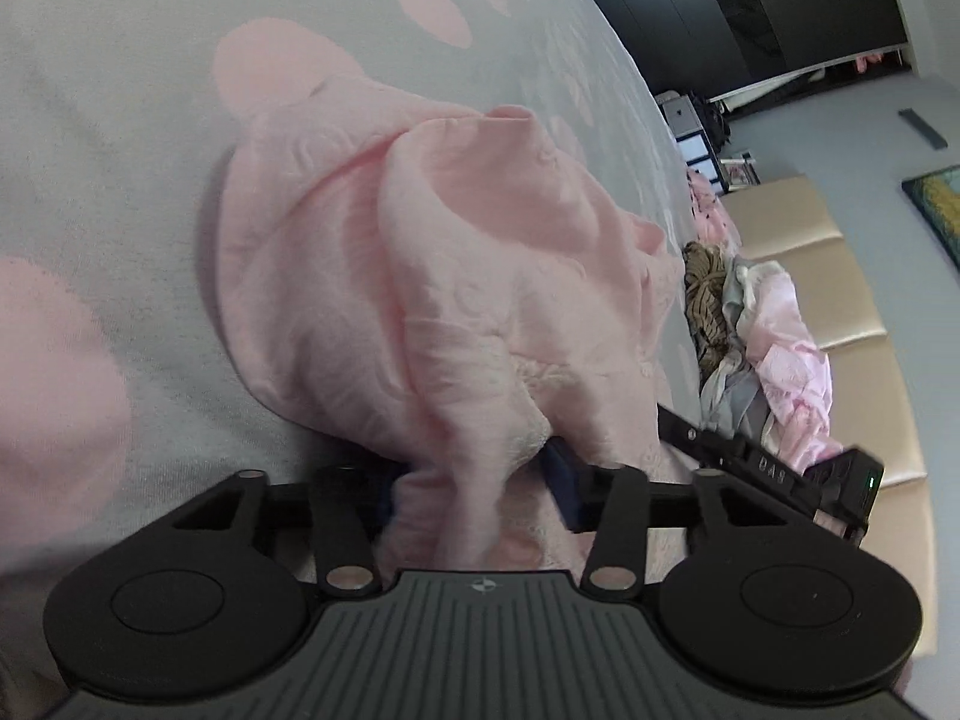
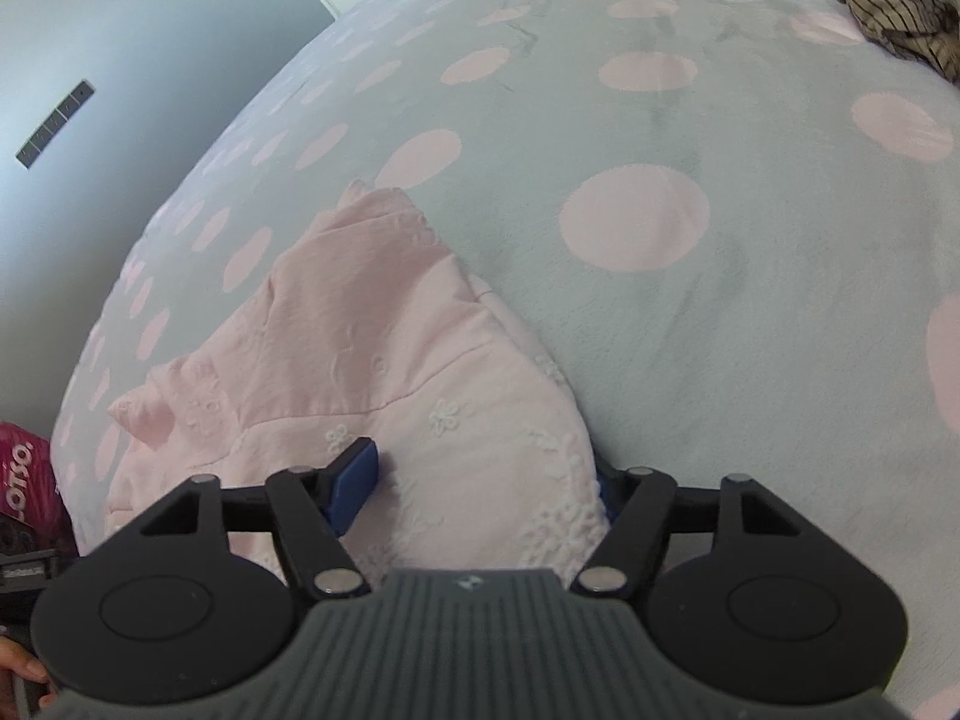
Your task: Fold clothes
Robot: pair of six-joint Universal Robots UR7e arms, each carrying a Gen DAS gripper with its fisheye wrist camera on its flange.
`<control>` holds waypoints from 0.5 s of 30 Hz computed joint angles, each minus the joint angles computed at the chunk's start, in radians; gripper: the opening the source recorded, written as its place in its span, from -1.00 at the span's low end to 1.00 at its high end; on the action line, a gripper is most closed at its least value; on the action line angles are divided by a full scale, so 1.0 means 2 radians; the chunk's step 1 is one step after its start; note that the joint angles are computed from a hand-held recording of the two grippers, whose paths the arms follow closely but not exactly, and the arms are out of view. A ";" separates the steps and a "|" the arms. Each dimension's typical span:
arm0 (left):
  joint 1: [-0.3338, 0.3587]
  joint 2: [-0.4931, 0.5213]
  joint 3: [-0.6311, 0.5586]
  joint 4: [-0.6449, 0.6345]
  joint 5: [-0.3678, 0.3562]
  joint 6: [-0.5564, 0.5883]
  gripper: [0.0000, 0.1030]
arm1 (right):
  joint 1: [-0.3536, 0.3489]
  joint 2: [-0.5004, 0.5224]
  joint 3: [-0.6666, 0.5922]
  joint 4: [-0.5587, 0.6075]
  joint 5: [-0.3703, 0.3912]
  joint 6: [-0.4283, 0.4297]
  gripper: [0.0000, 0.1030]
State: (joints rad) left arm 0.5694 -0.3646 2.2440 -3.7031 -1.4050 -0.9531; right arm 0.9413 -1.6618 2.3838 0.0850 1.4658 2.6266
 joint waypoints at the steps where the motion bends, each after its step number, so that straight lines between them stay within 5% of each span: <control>1: 0.002 0.001 0.000 -0.003 -0.001 -0.002 -0.35 | -0.011 -0.006 0.006 0.002 -0.014 -0.002 0.24; 9: 0.000 -0.013 0.003 -0.014 0.008 0.010 -0.69 | -0.129 -0.070 0.060 0.048 -0.156 -0.040 -0.46; 15: 0.006 -0.058 0.004 0.003 0.009 0.025 -0.73 | -0.195 -0.113 0.097 0.098 -0.242 -0.081 -0.53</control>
State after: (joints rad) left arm 0.5813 -0.4816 2.2525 -3.6974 -1.3864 -0.9027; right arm 0.5508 -1.8884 2.5773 0.2806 0.9822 2.4650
